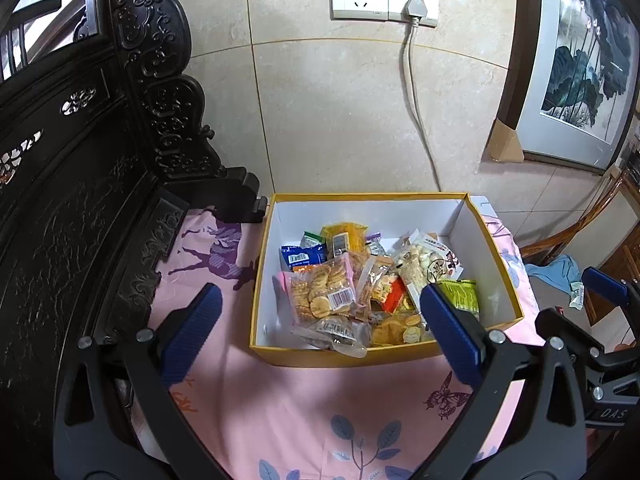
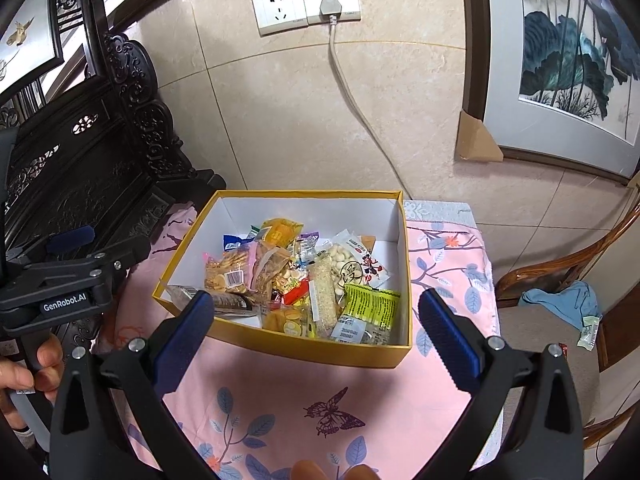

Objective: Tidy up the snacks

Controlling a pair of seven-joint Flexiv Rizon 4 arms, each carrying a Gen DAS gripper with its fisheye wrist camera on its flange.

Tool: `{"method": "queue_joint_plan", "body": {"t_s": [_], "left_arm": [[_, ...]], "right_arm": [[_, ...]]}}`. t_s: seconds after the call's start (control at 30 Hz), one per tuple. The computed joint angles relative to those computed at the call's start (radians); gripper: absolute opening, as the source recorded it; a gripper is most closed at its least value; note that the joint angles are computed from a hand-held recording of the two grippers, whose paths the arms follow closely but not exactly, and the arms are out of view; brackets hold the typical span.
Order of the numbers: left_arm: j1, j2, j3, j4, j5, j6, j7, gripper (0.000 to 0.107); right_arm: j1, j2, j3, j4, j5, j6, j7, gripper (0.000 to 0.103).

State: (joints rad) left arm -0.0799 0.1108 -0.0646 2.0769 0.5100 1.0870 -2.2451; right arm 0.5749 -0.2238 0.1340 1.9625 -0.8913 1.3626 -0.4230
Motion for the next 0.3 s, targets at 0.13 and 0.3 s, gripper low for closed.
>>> {"method": "queue_joint_plan", "body": {"t_s": [0.13, 0.3], "left_arm": [[0.004, 0.003, -0.008, -0.012, 0.030, -0.026, -0.024, 0.101], [0.003, 0.003, 0.002, -0.005, 0.009, -0.019, -0.011, 0.101]], "right_arm": [[0.000, -0.002, 0.000, -0.002, -0.002, 0.000, 0.000, 0.102], [0.001, -0.002, 0.001, -0.005, -0.002, -0.006, 0.002, 0.102]]}}
